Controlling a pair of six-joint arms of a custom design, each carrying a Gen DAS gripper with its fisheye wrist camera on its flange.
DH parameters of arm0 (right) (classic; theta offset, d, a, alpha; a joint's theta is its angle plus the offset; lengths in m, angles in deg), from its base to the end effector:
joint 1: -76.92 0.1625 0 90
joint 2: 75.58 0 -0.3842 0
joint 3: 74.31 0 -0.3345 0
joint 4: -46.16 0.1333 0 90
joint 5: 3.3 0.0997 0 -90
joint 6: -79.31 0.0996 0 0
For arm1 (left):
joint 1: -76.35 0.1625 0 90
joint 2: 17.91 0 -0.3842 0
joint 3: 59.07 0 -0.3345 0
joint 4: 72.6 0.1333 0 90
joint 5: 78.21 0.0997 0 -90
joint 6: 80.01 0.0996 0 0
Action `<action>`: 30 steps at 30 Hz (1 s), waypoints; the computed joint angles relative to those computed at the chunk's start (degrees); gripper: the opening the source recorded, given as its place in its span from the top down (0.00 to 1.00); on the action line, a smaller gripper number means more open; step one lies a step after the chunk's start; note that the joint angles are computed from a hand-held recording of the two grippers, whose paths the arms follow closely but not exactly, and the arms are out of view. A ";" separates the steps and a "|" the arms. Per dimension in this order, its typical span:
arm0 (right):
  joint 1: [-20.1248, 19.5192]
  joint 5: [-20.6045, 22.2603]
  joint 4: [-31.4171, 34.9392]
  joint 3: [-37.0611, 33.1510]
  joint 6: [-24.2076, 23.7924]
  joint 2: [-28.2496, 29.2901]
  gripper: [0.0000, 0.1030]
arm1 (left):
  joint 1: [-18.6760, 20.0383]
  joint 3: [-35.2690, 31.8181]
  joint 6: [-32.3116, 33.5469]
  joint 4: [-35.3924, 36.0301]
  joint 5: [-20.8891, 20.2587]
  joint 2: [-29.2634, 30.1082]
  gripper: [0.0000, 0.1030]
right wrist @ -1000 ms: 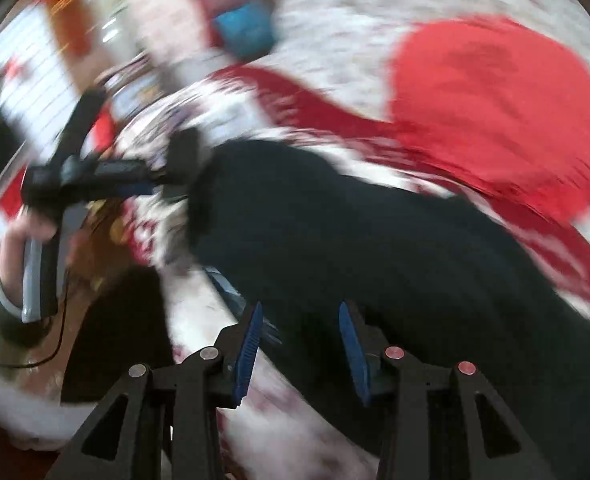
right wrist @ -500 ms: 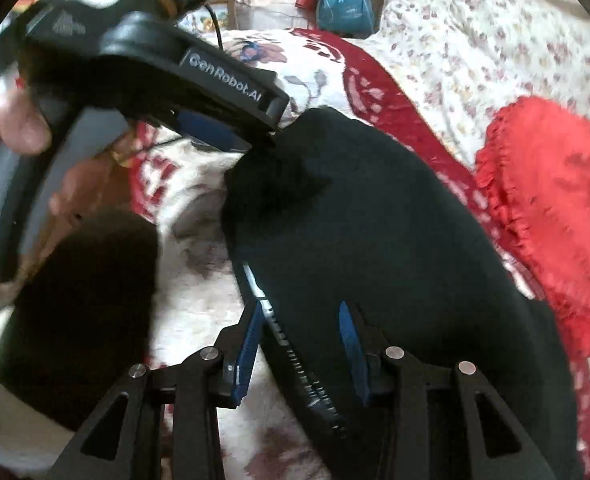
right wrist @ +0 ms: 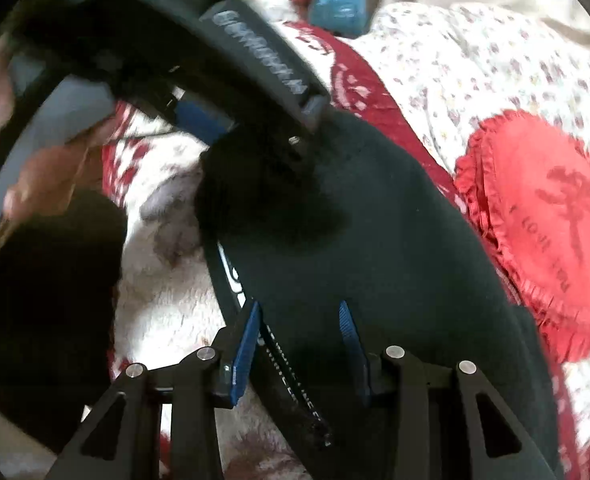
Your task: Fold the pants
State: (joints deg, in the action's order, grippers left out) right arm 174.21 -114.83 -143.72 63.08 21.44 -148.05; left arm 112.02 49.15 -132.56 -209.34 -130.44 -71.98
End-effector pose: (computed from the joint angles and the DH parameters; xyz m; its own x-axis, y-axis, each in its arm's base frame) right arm 0.1457 -0.3769 0.2071 -0.4169 -0.6403 0.6452 -0.8593 0.5090 -0.0500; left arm -0.3011 -0.4553 0.1115 -0.8808 -0.0406 -0.4717 0.1749 0.8980 -0.4038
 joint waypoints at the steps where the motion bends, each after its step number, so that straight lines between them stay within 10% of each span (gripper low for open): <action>1: -0.33 0.54 0.46 -0.22 0.48 -0.14 0.62 | -0.03 -0.07 0.14 -0.03 0.00 0.02 0.35; 12: -7.79 22.84 34.08 -9.75 22.11 -11.35 0.90 | -0.72 -0.81 1.40 0.83 0.55 -2.12 0.35; 19: -5.47 23.05 36.52 -9.39 23.79 -6.08 1.00 | -1.15 0.57 -1.70 6.05 3.64 -4.63 0.35; 22: -2.57 15.06 29.50 -7.08 20.09 -3.46 1.00 | -1.66 1.07 -3.40 8.01 5.24 -4.81 0.35; 27: -6.55 19.46 30.65 -7.13 23.27 -13.76 0.84 | -4.04 1.73 -4.78 7.51 10.80 -5.17 0.35; 29: -8.72 16.91 26.38 -7.96 25.37 -15.99 0.45 | -4.13 0.90 -3.17 6.63 10.69 -4.27 0.35; 30: -9.38 14.87 24.06 -8.60 26.22 -16.15 0.44 | -4.08 0.41 -2.21 6.04 10.17 -3.59 0.35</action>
State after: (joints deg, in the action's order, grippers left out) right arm 164.83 -99.96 -119.66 54.49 47.66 -164.20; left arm 107.94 49.56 -134.77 -203.29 -120.27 -75.58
